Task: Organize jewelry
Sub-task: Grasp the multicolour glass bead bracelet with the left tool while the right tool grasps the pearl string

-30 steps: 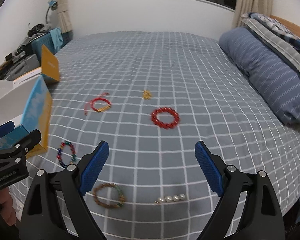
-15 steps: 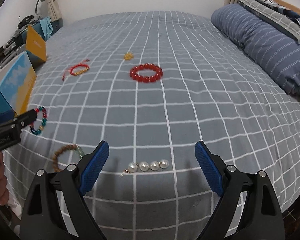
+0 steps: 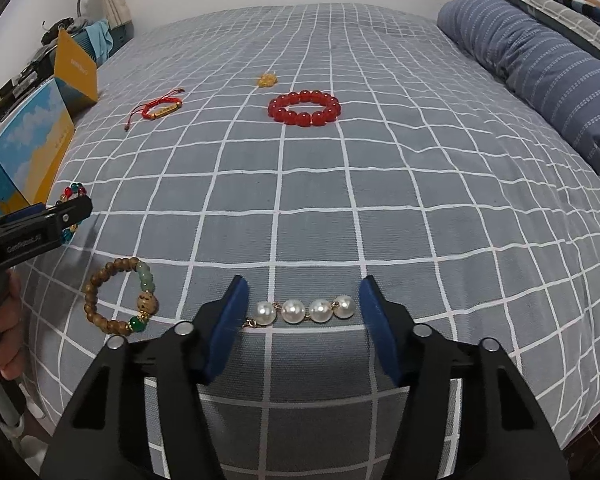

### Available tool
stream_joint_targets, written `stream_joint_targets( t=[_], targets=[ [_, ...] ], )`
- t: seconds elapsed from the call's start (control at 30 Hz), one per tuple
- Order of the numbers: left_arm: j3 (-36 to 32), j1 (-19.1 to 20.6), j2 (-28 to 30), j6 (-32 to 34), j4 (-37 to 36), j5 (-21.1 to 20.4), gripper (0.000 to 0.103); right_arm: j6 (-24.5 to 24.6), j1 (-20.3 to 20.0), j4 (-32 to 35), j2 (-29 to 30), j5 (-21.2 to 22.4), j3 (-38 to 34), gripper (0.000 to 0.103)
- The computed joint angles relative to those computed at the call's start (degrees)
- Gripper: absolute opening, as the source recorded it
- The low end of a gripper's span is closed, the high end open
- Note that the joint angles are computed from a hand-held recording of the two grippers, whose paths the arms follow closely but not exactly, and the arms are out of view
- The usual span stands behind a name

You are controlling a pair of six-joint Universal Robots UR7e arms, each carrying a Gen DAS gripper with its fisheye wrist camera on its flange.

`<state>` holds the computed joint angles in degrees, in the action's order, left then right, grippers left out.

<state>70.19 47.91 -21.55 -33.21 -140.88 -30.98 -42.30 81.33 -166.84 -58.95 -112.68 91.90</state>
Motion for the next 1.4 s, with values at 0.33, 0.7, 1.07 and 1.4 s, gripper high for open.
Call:
stream_joint_targets(
  t=[0.33,0.7,1.07,1.4],
  targets=[
    [-0.6,0.5,-0.3,-0.6,2.8,-1.5,0.043,0.0,0.2,0.7,-0.1,-0.1,0.0,0.027],
    [-0.3,0.5,-1.1,0.3,2.5,-3.6,0.009,0.7,0.4,0.9,-0.4,-0.5,-0.1,0.000],
    [-0.1,0.3,-1.5,0.7,2.4,-4.0,0.009,0.6,0.5,0.1,-1.2,-0.4,0.2,0.000],
    [0.6,0.0,-2.1,1.0,1.9,-4.4,0.009,1.4,-0.3,0.7,-3.1,-0.4,1.0,0.002]
  ],
)
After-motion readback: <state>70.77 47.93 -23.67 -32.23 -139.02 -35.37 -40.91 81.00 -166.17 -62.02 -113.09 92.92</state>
